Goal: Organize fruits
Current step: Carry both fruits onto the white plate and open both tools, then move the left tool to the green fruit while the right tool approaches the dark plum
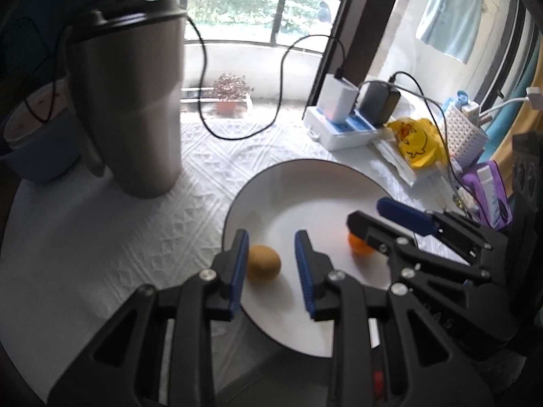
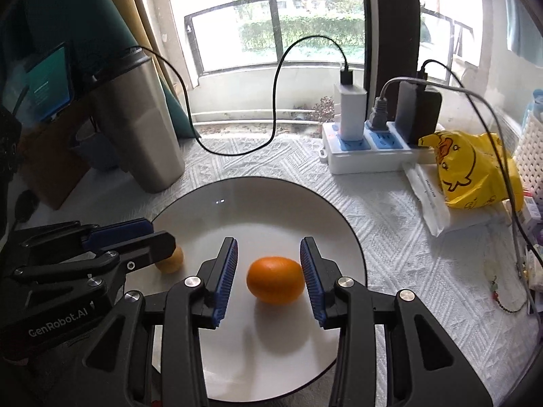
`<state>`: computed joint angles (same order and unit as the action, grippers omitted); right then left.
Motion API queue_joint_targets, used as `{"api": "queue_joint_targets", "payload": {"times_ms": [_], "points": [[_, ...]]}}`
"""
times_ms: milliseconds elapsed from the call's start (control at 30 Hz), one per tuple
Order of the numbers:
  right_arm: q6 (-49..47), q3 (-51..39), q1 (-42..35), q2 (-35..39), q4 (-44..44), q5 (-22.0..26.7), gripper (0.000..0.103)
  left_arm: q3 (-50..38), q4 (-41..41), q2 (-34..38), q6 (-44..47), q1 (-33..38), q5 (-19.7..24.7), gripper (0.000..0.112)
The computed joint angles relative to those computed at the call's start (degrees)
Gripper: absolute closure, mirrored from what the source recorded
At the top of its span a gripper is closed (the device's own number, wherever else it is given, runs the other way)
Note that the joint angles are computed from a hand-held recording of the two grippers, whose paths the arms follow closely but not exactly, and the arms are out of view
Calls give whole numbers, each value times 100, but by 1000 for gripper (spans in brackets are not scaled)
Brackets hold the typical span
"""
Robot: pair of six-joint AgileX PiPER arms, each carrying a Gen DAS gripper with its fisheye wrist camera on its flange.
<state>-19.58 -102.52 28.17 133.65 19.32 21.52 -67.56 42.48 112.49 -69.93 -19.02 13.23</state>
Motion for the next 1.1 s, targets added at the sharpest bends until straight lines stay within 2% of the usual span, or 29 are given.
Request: {"api": "queue_joint_targets", "payload": {"times_ms": [100, 133, 167, 367, 467, 500, 733, 833, 933, 1100], "points": [[-122, 231, 7, -211, 94, -121, 62, 244, 863, -232, -986, -49, 28, 75], [-168, 335, 10, -299, 124, -174, 61, 313, 1076, -302, -1247, -70, 58, 67], [-187, 436, 22, -385, 134, -218, 61, 449, 1380, -423, -1607, -83, 38, 65], [-403, 1234, 80, -1041, 363, -567, 60, 1021, 2405, -1096, -2704, -338, 338, 62], [-505, 1679, 118, -1406, 454, -773, 60, 1336, 2858, -1473, -3259, -486, 461, 49], [-592, 1856, 127, -1556, 547, -843, 60, 1474, 3095, -1621, -3556, -547, 481, 47], [-869, 2915, 243, -2458, 841, -1277, 57, 2017, 3242, -2396, -3897, -1175, 1030, 46], [-1379, 3363, 263, -2844, 1395, -1444, 53, 2191, 3284, -2654, -4010, -1503, 1303, 46], [-1135, 3753, 320, -3193, 1177, -1575, 52, 2361, 3172, -2906, -3954, -1826, 1592, 46], [-1998, 4417, 382, -3726, 2060, -1808, 52, 2638, 3173, -3229, -4159, -2362, 2030, 46]]}}
